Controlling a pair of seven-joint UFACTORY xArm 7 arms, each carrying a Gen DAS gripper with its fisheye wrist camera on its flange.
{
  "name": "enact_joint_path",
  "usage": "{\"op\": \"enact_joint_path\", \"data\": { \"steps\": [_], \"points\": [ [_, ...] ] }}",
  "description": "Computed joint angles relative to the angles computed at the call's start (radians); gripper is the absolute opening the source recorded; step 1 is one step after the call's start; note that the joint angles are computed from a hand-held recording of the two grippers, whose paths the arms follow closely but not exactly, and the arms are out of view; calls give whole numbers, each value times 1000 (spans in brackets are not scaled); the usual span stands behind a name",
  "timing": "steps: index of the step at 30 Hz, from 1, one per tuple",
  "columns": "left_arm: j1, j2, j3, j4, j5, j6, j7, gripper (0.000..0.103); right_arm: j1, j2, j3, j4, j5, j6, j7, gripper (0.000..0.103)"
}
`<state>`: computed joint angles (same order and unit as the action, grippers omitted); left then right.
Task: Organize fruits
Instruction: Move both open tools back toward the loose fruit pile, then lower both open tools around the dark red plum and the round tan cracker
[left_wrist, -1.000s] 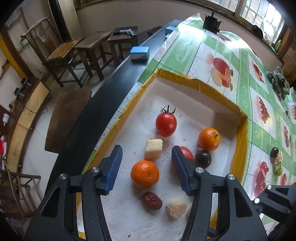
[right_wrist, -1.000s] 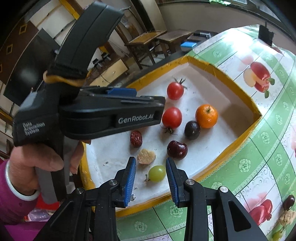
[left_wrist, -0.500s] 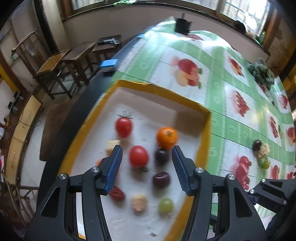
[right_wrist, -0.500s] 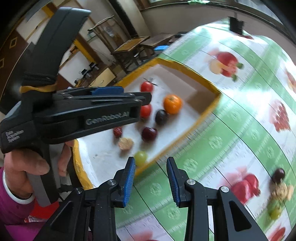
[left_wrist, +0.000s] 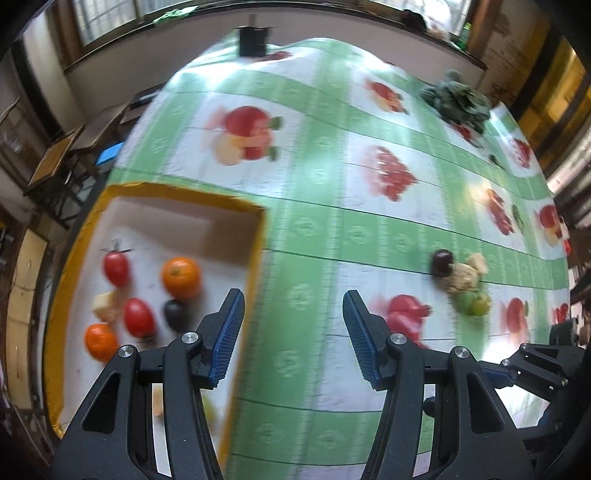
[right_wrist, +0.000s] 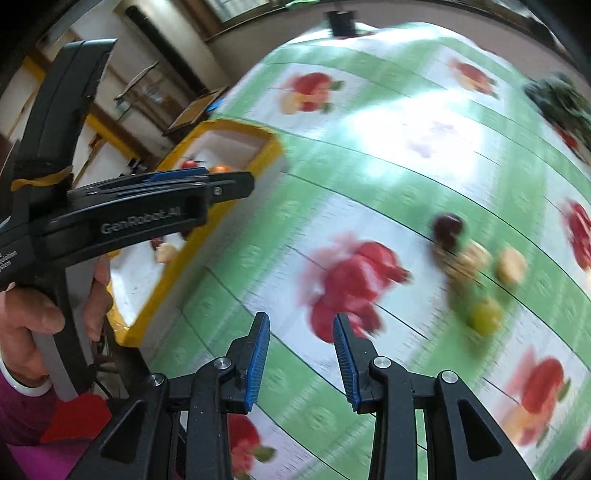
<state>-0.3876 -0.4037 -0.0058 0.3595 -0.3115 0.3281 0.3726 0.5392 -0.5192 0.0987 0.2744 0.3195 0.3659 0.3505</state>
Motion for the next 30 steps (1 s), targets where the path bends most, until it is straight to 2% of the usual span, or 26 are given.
{"op": "enact_joint_path", "data": {
  "steps": [9, 21, 25, 30],
  "points": [
    [-96, 68, -54, 38, -47, -9, -41, 55, -60, -267, -8, -156, -42, 114, 80, 35],
    [-195, 149, -119, 120, -132, 4, -7, 55, -131, -647, -17, -288, -115, 358, 179, 35],
    [-203, 152, -127, 125, -146, 7, 3, 55, -141, -678, -32, -307, -122, 367, 190, 35],
    [-179, 154, -122, 123, -139, 8, -2, 55, -138, -614, -44, -285, -128, 335, 163, 35]
  ]
}}
